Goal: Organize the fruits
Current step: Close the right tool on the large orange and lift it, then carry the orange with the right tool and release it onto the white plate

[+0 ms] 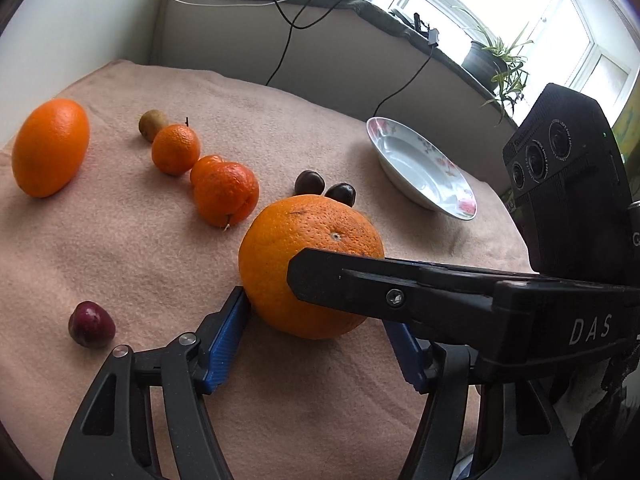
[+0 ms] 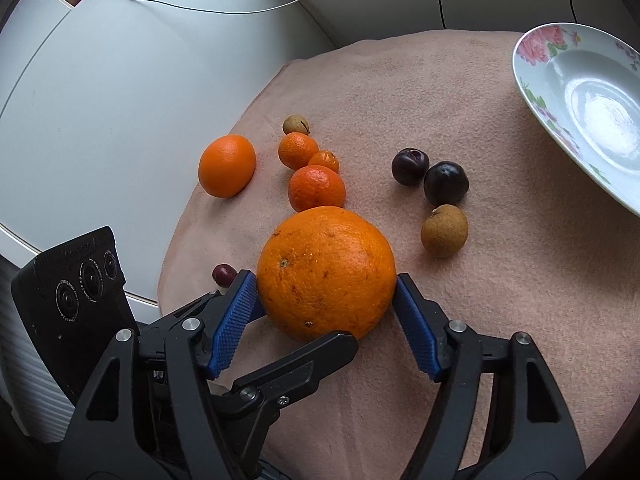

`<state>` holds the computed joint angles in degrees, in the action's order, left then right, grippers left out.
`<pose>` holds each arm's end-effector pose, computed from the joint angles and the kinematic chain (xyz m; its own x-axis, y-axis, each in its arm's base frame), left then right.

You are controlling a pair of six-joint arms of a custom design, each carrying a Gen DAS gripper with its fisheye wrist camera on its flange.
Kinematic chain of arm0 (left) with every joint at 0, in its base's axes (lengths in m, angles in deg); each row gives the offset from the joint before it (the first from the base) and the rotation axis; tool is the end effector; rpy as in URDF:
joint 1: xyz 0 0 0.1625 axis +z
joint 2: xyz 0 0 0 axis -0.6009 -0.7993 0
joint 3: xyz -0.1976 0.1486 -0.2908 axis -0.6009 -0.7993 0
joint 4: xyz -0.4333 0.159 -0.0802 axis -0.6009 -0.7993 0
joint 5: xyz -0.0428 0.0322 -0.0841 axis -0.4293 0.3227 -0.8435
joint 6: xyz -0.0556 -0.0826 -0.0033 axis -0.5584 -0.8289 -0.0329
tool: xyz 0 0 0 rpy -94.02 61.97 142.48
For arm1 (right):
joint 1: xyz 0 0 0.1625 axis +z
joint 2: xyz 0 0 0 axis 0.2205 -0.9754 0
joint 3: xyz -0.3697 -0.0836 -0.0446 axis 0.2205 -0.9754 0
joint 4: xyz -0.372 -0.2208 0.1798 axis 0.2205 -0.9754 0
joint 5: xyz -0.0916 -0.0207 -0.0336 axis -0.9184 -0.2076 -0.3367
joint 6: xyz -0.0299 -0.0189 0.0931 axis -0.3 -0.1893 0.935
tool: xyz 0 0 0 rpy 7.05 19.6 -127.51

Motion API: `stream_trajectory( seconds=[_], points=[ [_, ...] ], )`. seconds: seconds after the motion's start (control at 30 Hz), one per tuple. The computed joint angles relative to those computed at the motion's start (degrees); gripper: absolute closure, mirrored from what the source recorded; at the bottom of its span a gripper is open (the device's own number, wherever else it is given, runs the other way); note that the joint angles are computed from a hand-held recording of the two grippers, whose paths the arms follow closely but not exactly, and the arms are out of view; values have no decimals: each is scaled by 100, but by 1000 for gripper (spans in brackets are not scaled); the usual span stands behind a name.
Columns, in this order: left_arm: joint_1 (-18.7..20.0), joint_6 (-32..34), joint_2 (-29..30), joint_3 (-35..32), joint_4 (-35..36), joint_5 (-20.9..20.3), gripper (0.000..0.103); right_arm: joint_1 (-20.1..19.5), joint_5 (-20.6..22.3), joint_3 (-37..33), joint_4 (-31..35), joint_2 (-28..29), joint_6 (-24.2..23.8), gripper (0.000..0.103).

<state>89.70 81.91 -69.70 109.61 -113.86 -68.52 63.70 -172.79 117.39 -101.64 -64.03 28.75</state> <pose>-0.3345 -0.7110 -0.1142 -0.8452 0.4568 -0.2773 0.5280 0.7941 -0.3011 -0.0412 -0.7423 0.2211 -0.9729 -0.1343 0.1884 -0.2059 0.8740 -0.4402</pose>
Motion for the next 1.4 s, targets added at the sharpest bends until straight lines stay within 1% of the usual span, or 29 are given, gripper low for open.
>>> stream_trajectory(
  seconds=[0.17, 0.2, 0.33, 0.57, 0.8, 1.07, 1.17, 1.4],
  points=[
    [-47, -11, 21, -10, -26, 56, 37, 38, -76, 54, -135, -26, -86, 31],
    [-55, 1, 27, -11, -43, 58, 37, 33, -78, 198, -198, -149, -124, 31],
    [-109, 83, 44, -18, -104, 61, 37, 36, -103, 362, -406, -283, -254, 31],
    [-192, 261, 224, -284, -74, -67, 37, 1, -63, 679, -736, -632, -264, 31],
    [-280, 467, 628, -905, 169, -261, 37, -186, 15, 798, -911, -930, -210, 31],
    [-375, 633, 1172, -1754, 544, -493, 37, -402, 104, 780, -1056, -1174, -4, 31],
    [-400, 610, 1378, -2097, 735, -577, 37, -459, 86, 704, -1075, -1175, 40, 31],
    [-441, 576, 1760, -2732, 1134, -614, 37, -610, 141, 400, -927, -1056, 249, 31]
  ],
)
